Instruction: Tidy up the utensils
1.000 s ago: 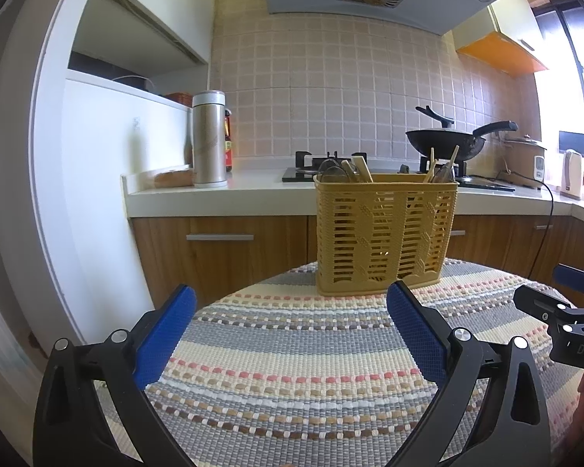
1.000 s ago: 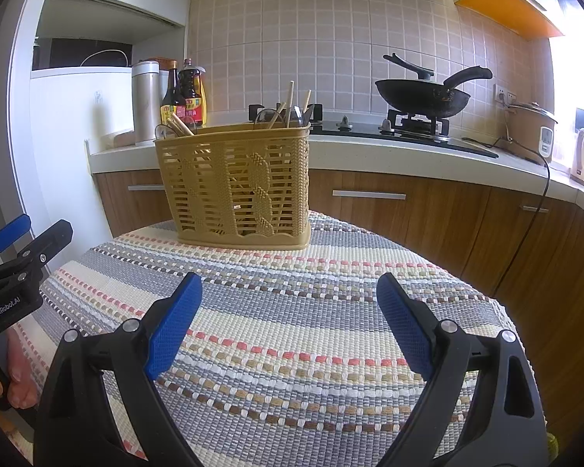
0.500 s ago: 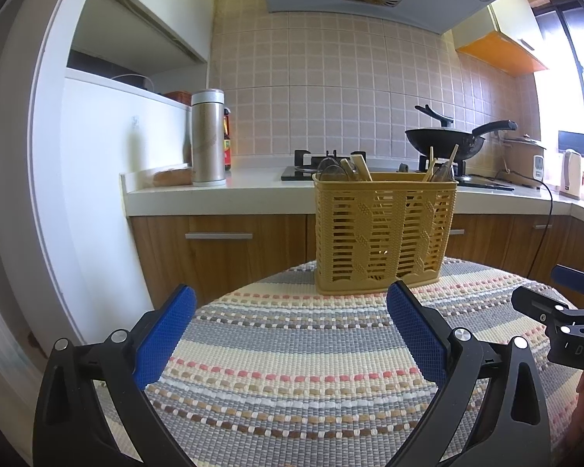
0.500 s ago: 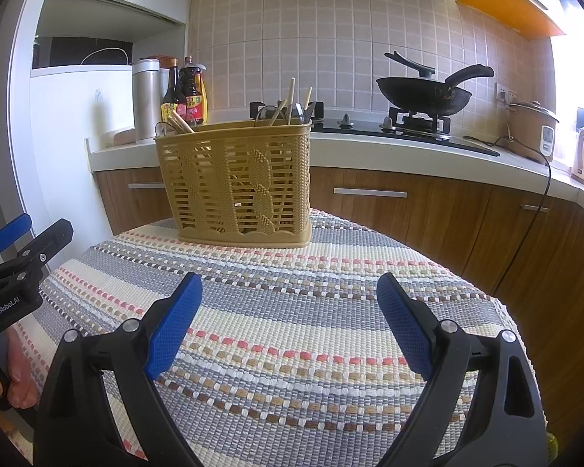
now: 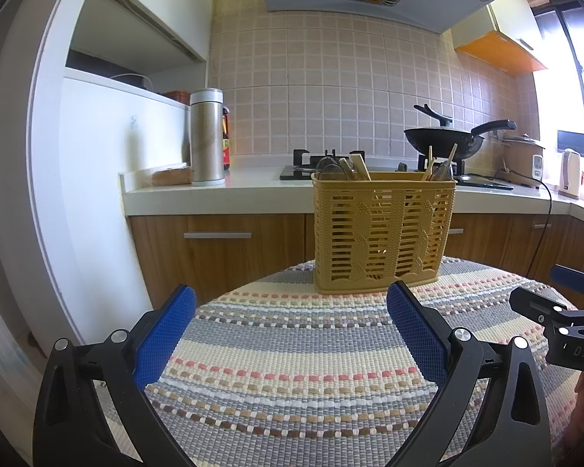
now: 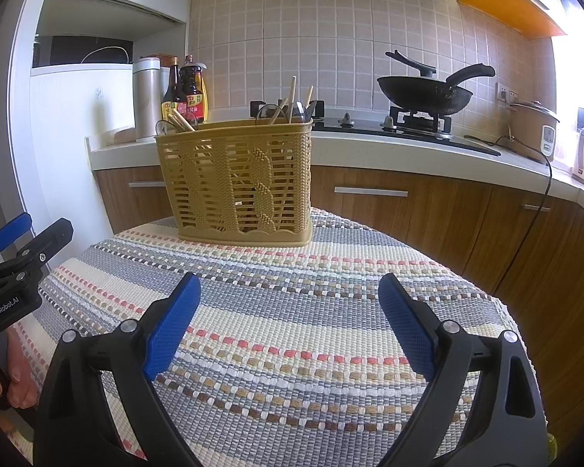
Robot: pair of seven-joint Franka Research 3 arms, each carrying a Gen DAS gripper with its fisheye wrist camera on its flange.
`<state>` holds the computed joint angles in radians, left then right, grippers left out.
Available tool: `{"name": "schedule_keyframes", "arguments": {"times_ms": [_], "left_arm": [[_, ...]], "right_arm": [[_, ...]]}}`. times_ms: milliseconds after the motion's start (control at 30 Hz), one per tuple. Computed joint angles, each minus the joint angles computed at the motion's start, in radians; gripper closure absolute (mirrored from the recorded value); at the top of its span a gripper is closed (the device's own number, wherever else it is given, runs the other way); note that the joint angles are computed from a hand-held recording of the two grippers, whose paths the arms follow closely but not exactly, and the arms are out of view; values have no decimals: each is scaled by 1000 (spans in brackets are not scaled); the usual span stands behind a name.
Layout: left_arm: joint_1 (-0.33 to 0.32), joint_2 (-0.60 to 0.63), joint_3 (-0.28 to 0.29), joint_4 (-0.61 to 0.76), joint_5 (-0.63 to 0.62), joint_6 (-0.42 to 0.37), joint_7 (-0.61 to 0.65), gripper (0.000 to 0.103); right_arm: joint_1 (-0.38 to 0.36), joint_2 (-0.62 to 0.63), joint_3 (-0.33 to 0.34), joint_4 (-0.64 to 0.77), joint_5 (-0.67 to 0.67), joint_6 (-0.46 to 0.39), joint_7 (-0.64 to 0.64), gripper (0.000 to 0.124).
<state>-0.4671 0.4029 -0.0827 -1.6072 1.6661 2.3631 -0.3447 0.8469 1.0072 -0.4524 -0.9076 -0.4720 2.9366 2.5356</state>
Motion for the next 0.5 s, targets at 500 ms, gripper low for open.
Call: {"name": "schedule_keyframes", "arguments": {"times_ms": [500], "left_arm": [[-1,4,1,4,-5,4,4,8]], "right_arm": [[-1,3,1,4,3,-3,-3,35]]}}
